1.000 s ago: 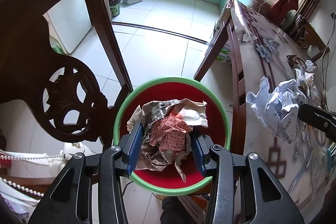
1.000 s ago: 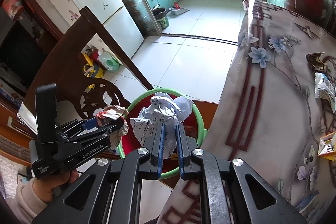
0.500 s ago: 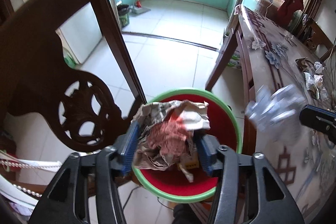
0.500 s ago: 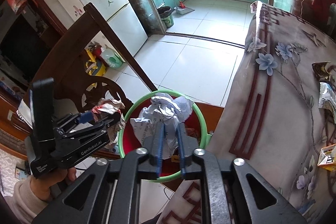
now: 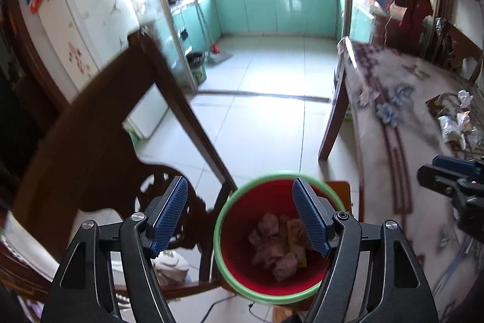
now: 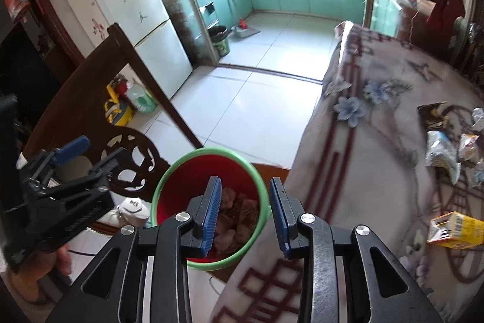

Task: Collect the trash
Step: 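Move both tools back over the trash on the table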

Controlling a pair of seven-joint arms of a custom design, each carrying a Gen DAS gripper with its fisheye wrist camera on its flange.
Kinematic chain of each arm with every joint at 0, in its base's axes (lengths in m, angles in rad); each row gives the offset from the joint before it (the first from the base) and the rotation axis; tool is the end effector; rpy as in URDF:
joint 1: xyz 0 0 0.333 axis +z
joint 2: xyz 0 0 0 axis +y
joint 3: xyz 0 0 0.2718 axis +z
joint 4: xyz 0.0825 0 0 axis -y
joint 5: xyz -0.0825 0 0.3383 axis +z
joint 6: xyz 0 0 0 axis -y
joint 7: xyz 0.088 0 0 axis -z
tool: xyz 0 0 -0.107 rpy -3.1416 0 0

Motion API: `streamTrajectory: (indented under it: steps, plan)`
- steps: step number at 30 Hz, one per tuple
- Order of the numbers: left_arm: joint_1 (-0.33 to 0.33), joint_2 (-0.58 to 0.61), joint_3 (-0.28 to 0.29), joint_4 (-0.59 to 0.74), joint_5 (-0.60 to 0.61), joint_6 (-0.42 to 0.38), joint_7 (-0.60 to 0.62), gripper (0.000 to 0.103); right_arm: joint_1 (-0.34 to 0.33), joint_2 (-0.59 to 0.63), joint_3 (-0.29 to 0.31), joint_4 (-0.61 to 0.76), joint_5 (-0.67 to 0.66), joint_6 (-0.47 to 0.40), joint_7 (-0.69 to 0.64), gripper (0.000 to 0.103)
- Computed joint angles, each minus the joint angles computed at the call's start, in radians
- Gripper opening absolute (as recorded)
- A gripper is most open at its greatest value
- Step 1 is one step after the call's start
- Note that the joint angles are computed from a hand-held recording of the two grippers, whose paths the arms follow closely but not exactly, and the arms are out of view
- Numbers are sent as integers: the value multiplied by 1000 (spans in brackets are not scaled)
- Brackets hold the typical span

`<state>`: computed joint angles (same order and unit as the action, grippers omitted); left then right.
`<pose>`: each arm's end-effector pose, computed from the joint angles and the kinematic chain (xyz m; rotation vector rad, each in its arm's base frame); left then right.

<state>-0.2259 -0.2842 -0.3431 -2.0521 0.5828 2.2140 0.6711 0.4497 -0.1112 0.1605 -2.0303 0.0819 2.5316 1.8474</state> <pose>0.4064 -0.2579 0.5715 -1.7904 1.6759 -0.4761 0.4345 0.3065 0.5366 -2.0350 1.5229 -0.2090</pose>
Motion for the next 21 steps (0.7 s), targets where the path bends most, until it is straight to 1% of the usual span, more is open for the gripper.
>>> streamTrajectory:
  steps: [6,11,14,18,21]
  plan:
    - [-9,22,-20,72,41,8,-6,71,-18,-66,-8,-45,-29,15,19,33]
    - [-29,53,-35,130,68,0,-13,71,-31,-120,-15,-91,-28,20,22,34]
    - [-47,75,-39,160,75,-6,-16,71,-43,-153,-19,-116,-32,13,25,34]
    - [-77,107,-43,194,72,-19,-24,71,-71,-191,-17,-136,-73,-24,45,35]
    - [-103,137,-47,224,71,-35,-33,71,-86,-230,-28,-164,-84,-42,38,36]
